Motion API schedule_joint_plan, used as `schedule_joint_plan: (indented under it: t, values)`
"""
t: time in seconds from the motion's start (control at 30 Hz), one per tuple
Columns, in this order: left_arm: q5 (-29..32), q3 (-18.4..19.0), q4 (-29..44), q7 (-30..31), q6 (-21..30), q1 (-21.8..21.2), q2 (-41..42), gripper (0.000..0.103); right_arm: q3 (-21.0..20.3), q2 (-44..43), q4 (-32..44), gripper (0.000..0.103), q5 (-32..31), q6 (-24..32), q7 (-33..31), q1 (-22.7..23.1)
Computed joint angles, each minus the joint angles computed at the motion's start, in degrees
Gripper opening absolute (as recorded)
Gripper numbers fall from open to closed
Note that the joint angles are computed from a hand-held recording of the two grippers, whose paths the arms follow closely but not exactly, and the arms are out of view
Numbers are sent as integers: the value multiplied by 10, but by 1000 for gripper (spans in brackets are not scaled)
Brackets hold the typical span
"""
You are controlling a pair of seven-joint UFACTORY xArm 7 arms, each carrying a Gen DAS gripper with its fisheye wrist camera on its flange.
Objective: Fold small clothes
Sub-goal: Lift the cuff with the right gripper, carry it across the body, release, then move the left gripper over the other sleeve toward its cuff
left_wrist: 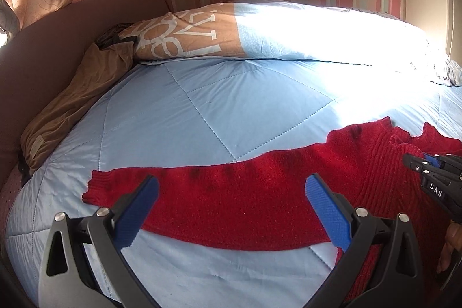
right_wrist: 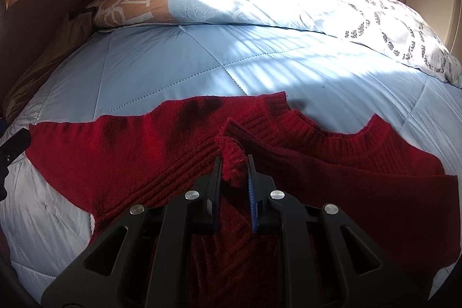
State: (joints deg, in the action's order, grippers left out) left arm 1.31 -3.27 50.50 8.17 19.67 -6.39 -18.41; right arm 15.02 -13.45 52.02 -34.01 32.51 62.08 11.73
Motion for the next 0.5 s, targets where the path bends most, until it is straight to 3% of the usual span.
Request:
schedule_joint_plan:
  t: [0.13, 0.27, 0.3, 0.5]
  values:
    - [-19, 11, 0, 7, 5, -6, 4, 102, -1, 36, 17, 17, 10, -1, 7, 10]
    - [-24, 12, -1, 12, 10, -4, -2, 102, -1, 55, 36, 42, 4, 0, 19, 29]
    - [-26, 14, -1, 14, 12, -4, -5, 102, -2, 54, 38, 42, 3, 2, 19, 35]
    - [-55, 39, -4, 37, 37, -2, -33, 102, 1, -47, -6, 54, 11, 25, 28, 35]
